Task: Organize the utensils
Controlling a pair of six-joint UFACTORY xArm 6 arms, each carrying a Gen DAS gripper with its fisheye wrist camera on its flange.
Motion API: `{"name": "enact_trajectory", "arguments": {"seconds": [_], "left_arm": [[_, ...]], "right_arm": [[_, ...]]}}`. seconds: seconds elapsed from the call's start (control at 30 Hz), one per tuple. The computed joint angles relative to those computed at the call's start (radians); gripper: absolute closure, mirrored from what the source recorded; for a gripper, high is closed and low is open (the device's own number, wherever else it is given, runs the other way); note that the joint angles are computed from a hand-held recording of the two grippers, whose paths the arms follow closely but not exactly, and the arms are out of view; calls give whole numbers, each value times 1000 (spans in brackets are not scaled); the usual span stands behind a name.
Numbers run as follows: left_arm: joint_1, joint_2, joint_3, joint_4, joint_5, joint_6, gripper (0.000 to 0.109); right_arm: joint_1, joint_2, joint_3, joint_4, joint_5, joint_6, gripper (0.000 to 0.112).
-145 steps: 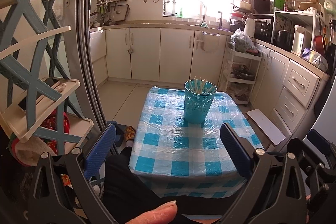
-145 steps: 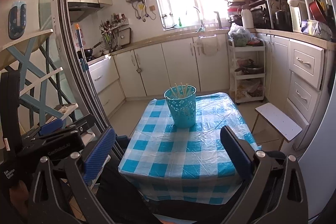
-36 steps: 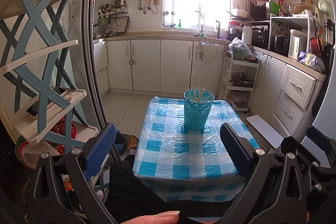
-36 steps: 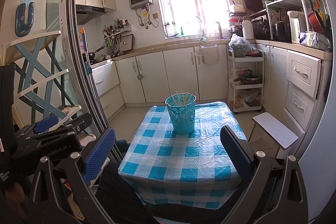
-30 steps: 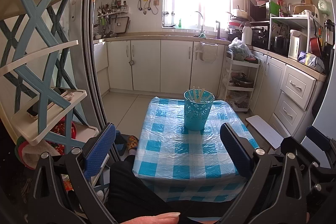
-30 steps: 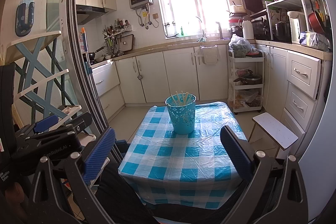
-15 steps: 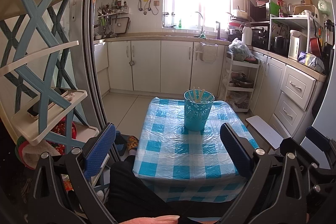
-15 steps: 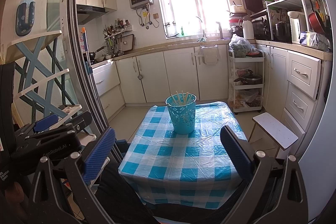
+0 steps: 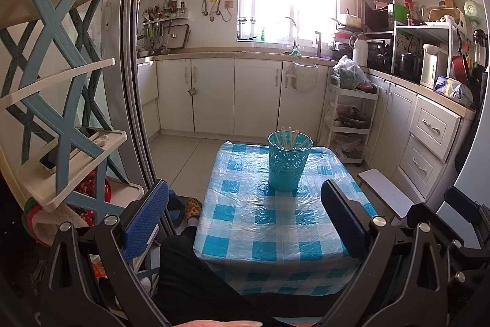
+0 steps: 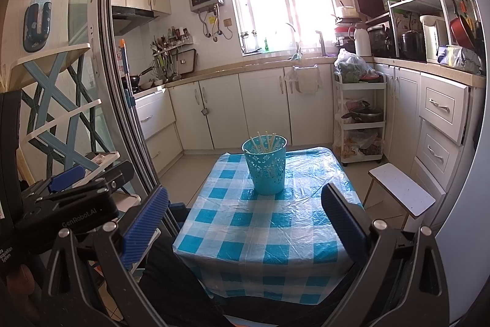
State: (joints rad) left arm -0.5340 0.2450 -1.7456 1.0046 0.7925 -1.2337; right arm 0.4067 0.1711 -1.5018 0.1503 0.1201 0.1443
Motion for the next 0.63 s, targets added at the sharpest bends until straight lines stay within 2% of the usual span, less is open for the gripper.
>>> {"name": "enact_trajectory", "arguments": {"seconds": [0.1,0.2,0.4,0.63], "left_arm": [[2,-20,38,58,-38,-49,13],[-3,-20,44,115,-27,-84,13],[8,17,8,30,-32,-5,13],[11,16,20,9,-37,-12,13]], "right_arm": [[0,-2,3,3,-1,-3,16],[0,-2,3,2,-2,-2,16],[-4,-12,21,-27,-21,12,16],[-8,-13,27,-62,-34,39,16]]}}
